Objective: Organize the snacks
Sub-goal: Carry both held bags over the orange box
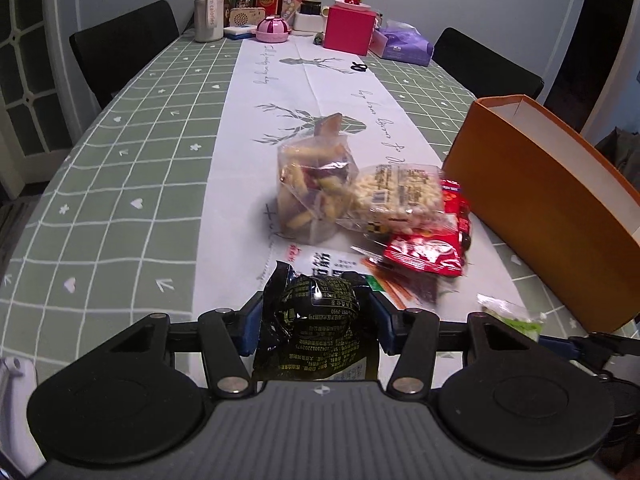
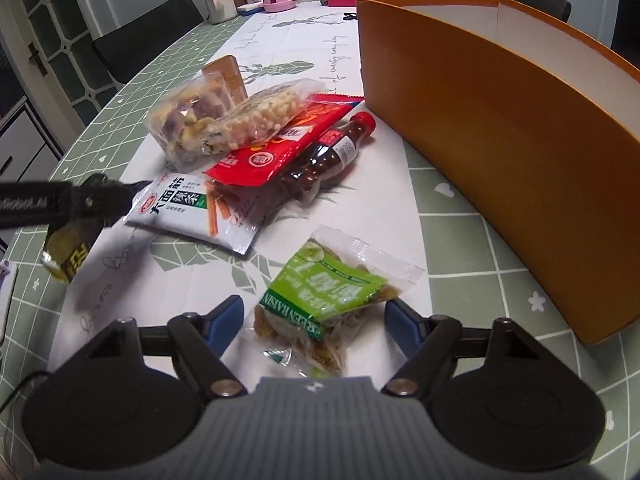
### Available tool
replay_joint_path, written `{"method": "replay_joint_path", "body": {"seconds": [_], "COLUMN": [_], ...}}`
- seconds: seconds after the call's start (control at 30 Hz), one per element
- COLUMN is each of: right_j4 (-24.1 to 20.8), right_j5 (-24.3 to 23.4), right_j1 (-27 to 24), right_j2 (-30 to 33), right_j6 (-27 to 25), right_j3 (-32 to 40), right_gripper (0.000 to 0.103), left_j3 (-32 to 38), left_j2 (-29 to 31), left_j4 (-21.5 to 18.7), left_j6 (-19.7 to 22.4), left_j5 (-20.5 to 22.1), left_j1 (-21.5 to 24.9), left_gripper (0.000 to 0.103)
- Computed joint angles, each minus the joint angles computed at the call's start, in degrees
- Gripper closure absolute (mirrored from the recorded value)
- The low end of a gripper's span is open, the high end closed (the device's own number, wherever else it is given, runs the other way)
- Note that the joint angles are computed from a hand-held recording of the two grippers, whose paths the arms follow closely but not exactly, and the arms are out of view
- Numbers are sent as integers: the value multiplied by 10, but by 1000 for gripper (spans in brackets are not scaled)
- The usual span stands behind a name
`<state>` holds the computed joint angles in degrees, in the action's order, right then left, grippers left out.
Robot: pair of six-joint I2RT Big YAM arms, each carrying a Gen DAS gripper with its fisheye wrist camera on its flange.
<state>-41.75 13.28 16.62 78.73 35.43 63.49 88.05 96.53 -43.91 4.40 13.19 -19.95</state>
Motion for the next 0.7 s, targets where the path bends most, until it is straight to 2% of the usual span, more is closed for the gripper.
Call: {"method": "replay_joint_path", "body": {"seconds": [0.17, 0.23, 0.4, 0.53, 0.7], "right_j4": [10, 9, -9, -15, -29], "right_j5": [-10, -17, -27, -38, -58], "right_j1": [-5, -6, -8, -18, -37], "right_j2": [-5, -8, -10, -27, -61], "right_j6": [-26, -42, -104, -145, -193], "right_j3": [-6, -7, 3, 5, 10], "right_gripper": [41, 47, 55, 56, 56], "left_j3": [-10, -10, -3, 6, 16], "left_j2": [-16, -21, -27, -27, -30], "left_j4": [-11, -23, -54, -76, -84], "left_j6": [-6, -5, -10, -25, -50], "left_j5": [-13, -24, -43, -44, -47], "left_j1": [-13, -21, -37, -44, -60], "left_gripper": [41, 41, 41, 41, 41]}}
